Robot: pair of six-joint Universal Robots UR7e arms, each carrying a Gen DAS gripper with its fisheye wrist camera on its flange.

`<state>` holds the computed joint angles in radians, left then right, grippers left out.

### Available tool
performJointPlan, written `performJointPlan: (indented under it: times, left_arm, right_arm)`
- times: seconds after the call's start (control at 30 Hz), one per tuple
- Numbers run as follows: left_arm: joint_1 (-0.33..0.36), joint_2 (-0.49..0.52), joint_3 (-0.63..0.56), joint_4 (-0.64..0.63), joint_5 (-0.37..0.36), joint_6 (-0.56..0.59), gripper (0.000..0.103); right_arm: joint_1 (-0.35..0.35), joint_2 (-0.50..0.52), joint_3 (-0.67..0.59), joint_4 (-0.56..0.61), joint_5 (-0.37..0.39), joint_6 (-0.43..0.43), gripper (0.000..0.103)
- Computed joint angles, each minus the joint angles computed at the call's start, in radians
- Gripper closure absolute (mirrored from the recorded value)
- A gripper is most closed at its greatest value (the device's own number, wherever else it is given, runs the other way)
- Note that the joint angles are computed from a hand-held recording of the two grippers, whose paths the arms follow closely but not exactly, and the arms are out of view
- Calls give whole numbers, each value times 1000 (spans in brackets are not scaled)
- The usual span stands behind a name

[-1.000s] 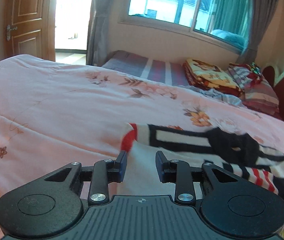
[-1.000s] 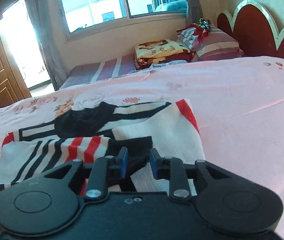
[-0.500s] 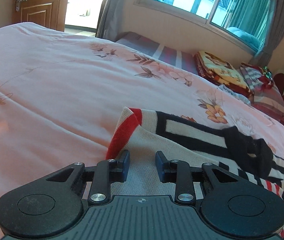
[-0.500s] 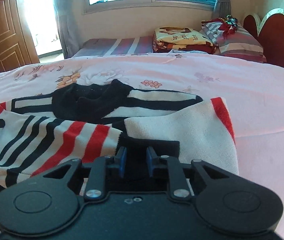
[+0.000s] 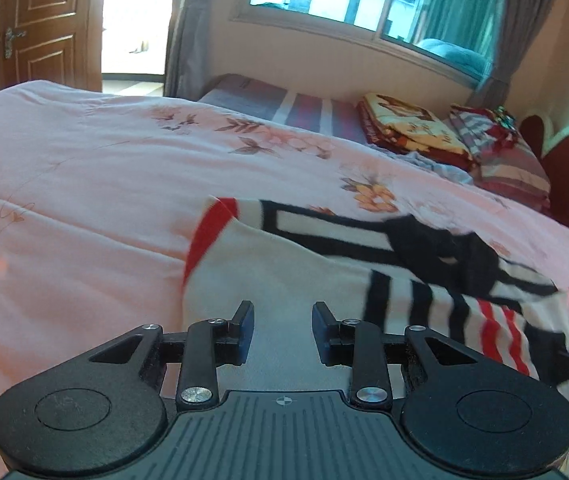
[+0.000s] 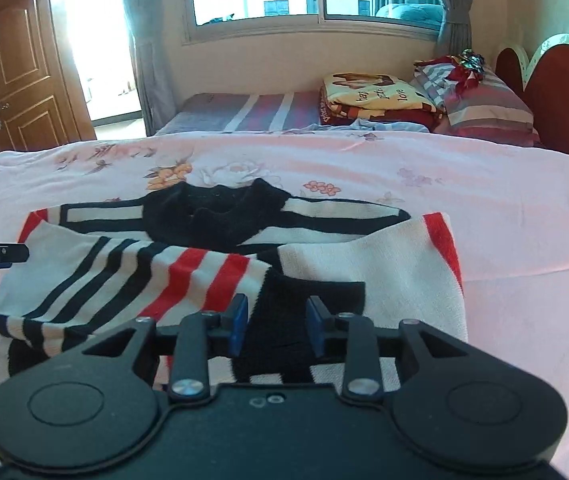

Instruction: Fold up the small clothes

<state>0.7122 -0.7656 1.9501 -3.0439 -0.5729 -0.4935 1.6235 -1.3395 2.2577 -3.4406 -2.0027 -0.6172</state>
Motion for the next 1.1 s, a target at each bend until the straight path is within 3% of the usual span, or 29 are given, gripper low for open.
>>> performJointPlan:
  times: [0.13, 0.2, 0.23, 0.33, 0.43, 0.67, 0.73, 0.93, 1.0, 1.1]
  left_arm:
    - [-30, 18, 34, 63, -19, -74, 68]
    - [-28, 32, 62, -19, 2, -46, 67]
    - [-28, 28, 67, -22, 2, -38, 66]
    - [-35, -12, 66, 97, 15, -129, 66]
    - [-83, -42, 103, 127, 45, -198, 66]
    - [-170, -15, 135, 191, -68, -229, 64]
    - [-177, 6, 154, 160, -47, -244, 63]
    - [-198, -100, 256, 302, 17, -376, 63]
    - [-205, -138, 301, 334, 35, -424, 63]
    - [-225, -178, 303, 477, 36, -545, 63]
  right_arm:
    - [13, 35, 14, -2, -35, -37, 71]
    - [-19, 49, 24, -43, -17, -77, 70]
    - [-31, 33, 25, -24, 3, -69, 70]
    - [-2, 11, 14, 1, -62, -38, 71]
    - [1, -69, 73, 23, 2, -8, 67]
    - [38, -79, 172, 41, 16, -42, 69]
    - [33, -57, 181, 21, -14, -70, 70]
    - [-85, -180, 251, -46, 17, -165, 69]
    - [-153, -266, 266, 10, 71, -137, 68]
    - [-165, -315, 275, 32, 52, -109, 69]
